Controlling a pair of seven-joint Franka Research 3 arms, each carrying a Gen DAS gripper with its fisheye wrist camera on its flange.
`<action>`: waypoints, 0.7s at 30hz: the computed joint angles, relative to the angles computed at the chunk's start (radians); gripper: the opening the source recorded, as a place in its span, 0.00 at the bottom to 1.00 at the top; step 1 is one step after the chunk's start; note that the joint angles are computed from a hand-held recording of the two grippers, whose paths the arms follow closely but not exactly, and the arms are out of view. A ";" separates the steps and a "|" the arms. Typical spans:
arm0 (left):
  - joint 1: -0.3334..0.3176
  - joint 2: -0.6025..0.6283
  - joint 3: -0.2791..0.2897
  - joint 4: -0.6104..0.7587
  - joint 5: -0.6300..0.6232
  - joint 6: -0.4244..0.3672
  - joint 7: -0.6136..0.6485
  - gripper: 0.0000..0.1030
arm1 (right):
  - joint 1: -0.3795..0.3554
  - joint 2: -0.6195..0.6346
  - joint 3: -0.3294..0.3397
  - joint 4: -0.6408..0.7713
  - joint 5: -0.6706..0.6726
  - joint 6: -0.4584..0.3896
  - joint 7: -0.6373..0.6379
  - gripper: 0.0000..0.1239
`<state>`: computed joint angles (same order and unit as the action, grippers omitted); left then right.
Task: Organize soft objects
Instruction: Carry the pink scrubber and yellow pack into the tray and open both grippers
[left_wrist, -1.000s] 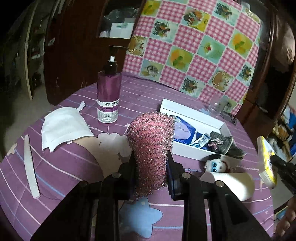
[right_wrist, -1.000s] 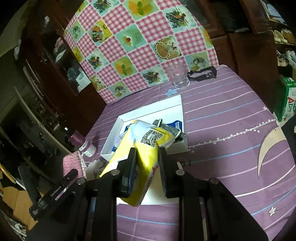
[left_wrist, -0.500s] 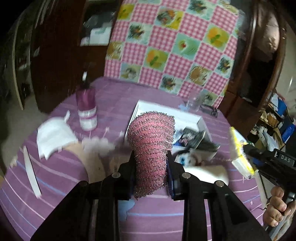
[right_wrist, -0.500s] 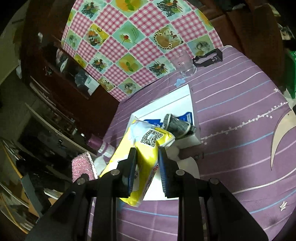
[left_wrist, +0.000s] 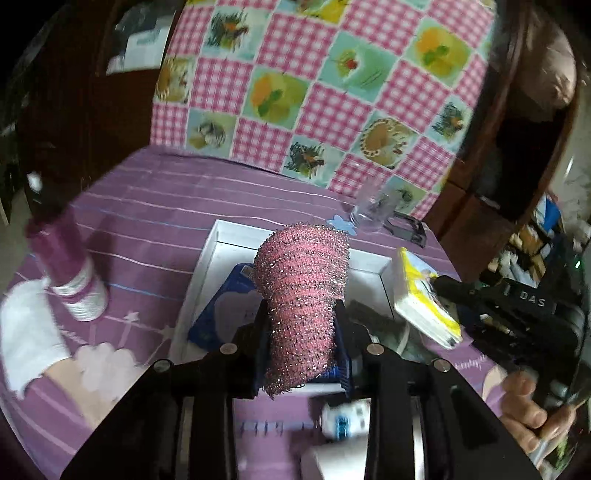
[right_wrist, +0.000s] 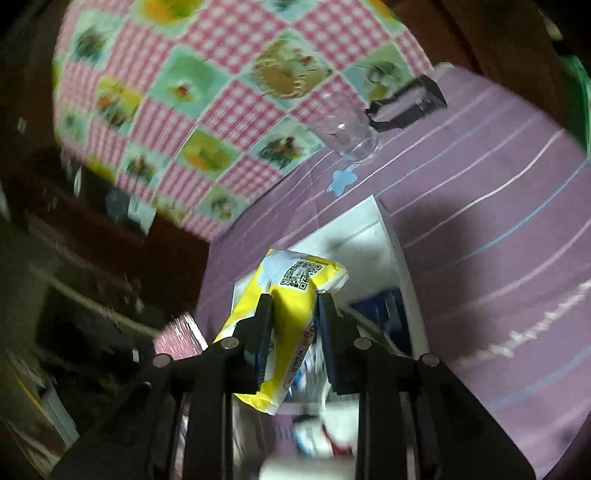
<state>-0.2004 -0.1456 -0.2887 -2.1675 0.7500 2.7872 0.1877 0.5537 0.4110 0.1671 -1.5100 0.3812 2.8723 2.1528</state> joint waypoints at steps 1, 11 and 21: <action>0.022 0.028 -0.005 0.009 0.052 0.025 -0.076 0.43 | 0.003 0.024 -0.005 0.024 0.001 -0.004 0.015 0.26; 0.003 0.028 0.025 -0.011 0.093 -0.059 -0.134 0.71 | 0.071 -0.009 -0.106 0.091 -0.249 -0.217 0.054 0.50; -0.048 -0.142 0.038 -0.145 -0.258 -0.193 0.078 0.75 | 0.015 0.105 0.022 0.400 -0.125 -0.817 -0.223 0.50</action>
<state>-0.2480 -0.2880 -0.2503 -2.3121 0.4923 2.5939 0.2655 0.5688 0.5163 0.1890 -1.1095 0.2563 2.0554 1.9294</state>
